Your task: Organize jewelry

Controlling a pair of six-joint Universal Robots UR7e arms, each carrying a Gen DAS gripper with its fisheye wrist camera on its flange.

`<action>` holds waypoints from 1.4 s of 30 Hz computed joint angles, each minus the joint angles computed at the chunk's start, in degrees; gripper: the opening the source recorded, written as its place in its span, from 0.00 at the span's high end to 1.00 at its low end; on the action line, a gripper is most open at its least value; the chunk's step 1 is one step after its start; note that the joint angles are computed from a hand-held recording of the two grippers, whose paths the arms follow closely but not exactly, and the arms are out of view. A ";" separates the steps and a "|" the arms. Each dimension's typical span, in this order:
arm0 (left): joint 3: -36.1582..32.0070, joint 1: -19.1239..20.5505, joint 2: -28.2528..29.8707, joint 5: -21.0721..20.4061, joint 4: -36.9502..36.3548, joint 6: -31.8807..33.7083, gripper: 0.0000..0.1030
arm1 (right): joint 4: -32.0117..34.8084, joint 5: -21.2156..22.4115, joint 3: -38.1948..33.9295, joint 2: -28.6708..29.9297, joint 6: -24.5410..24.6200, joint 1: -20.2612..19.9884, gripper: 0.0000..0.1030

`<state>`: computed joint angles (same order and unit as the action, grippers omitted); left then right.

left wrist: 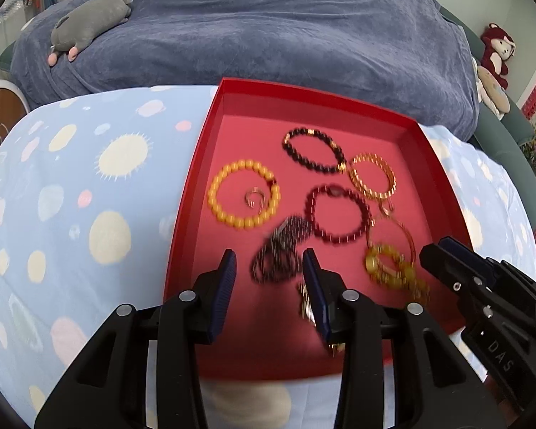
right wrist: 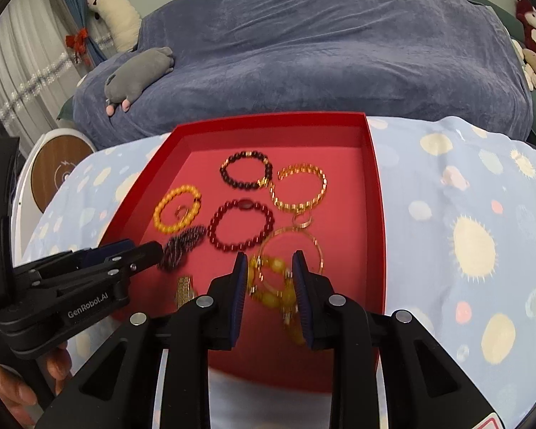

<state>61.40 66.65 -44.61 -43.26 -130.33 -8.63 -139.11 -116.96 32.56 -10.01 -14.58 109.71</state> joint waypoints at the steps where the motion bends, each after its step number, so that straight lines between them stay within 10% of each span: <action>1: 1.16 -0.14 -0.73 -0.16 0.21 -0.55 0.64 | -0.96 -0.29 2.52 -1.17 0.12 0.06 0.75; 19: 18.67 -4.00 -10.97 1.08 -0.93 -6.54 0.64 | -11.41 -2.47 29.57 -15.04 3.22 0.77 0.75; 42: 24.78 -8.73 -16.12 6.17 1.04 -11.94 0.58 | -14.27 -8.41 34.97 -19.07 8.29 5.07 0.69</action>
<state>86.18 57.92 -60.73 -37.09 -129.29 -20.56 -153.38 -125.37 67.53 -29.09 -6.30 114.78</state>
